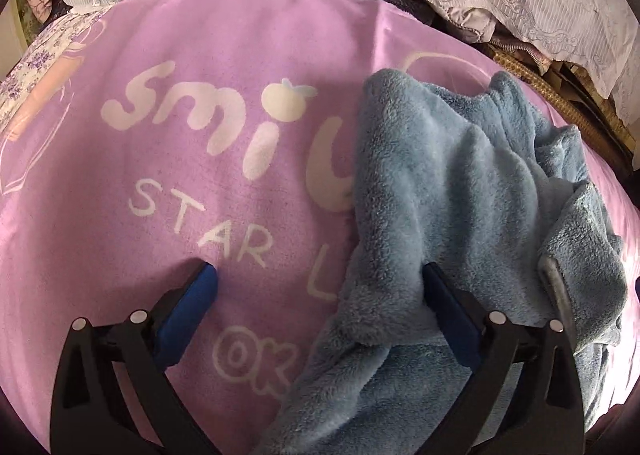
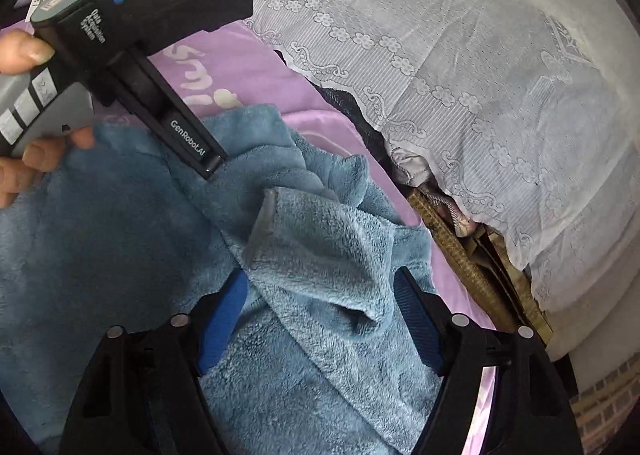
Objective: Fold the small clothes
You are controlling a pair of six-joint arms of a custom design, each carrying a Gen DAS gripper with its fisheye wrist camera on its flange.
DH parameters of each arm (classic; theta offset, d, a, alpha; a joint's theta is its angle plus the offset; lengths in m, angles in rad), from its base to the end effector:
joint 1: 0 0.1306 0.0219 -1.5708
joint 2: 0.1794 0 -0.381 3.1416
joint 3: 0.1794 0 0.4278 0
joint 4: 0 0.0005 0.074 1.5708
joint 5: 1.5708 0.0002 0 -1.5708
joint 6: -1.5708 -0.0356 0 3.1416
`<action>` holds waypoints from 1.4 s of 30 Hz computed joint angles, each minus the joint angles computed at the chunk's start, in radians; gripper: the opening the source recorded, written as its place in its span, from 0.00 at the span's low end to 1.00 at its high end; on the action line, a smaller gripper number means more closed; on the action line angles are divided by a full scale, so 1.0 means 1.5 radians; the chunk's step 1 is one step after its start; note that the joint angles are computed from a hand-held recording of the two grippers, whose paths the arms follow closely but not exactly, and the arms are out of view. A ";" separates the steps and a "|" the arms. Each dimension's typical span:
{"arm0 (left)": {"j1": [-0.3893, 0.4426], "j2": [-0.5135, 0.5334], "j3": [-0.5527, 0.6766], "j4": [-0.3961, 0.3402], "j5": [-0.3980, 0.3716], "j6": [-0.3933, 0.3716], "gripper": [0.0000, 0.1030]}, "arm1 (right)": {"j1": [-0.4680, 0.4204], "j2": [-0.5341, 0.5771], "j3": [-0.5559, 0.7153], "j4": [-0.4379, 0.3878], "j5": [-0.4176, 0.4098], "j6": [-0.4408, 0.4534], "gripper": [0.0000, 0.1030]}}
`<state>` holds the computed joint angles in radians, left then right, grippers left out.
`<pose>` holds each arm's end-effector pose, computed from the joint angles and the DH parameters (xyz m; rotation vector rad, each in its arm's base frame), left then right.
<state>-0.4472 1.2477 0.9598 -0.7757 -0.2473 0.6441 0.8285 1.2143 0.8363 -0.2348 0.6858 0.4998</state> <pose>0.3913 -0.1786 0.2913 -0.3366 2.5618 -0.0730 0.3113 0.3052 0.2892 -0.9604 1.8411 -0.5456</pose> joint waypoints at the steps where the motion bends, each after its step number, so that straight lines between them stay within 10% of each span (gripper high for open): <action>1: 0.000 0.001 0.001 0.000 -0.001 -0.001 0.96 | -0.004 0.003 0.006 -0.011 -0.004 -0.004 0.44; 2: -0.002 0.004 0.002 0.001 -0.004 0.000 0.96 | -0.012 0.002 0.015 -0.038 -0.018 -0.026 0.14; 3: -0.003 0.002 0.000 0.002 -0.006 0.000 0.96 | -0.025 -0.002 0.026 -0.073 -0.049 -0.071 0.05; 11: -0.007 0.003 -0.001 0.002 -0.016 0.000 0.96 | -0.292 -0.117 -0.020 -0.194 -0.393 -0.623 0.07; 15: -0.008 0.000 -0.003 0.003 -0.019 0.000 0.96 | -0.357 -0.178 -0.076 -0.173 -0.532 -0.658 0.16; 20: -0.022 -0.039 -0.017 0.028 -0.051 -0.007 0.96 | -0.345 -0.194 -0.063 -0.157 -0.531 -0.663 0.23; 23: -0.036 -0.057 -0.019 0.046 -0.056 -0.027 0.96 | -0.337 -0.159 -0.031 -0.166 -0.496 -0.671 0.46; 28: -0.069 -0.008 0.011 0.017 -0.107 -0.062 0.96 | -0.362 -0.107 -0.022 -0.149 -0.536 -0.749 0.46; 30: -0.067 0.025 0.026 -0.011 -0.102 -0.067 0.96 | -0.369 -0.089 -0.021 -0.136 -0.550 -0.783 0.12; 31: -0.061 0.031 0.025 -0.012 -0.086 -0.065 0.96 | -0.368 -0.095 -0.028 -0.119 -0.543 -0.788 0.10; 42: -0.041 -0.005 0.007 -0.013 -0.055 -0.032 0.96 | -0.317 -0.164 -0.065 -0.160 -0.417 -0.741 0.16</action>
<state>-0.5091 1.2407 0.9699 -0.7949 -0.3295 0.5966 0.3524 0.9683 0.7387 -0.4741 0.0597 -0.6120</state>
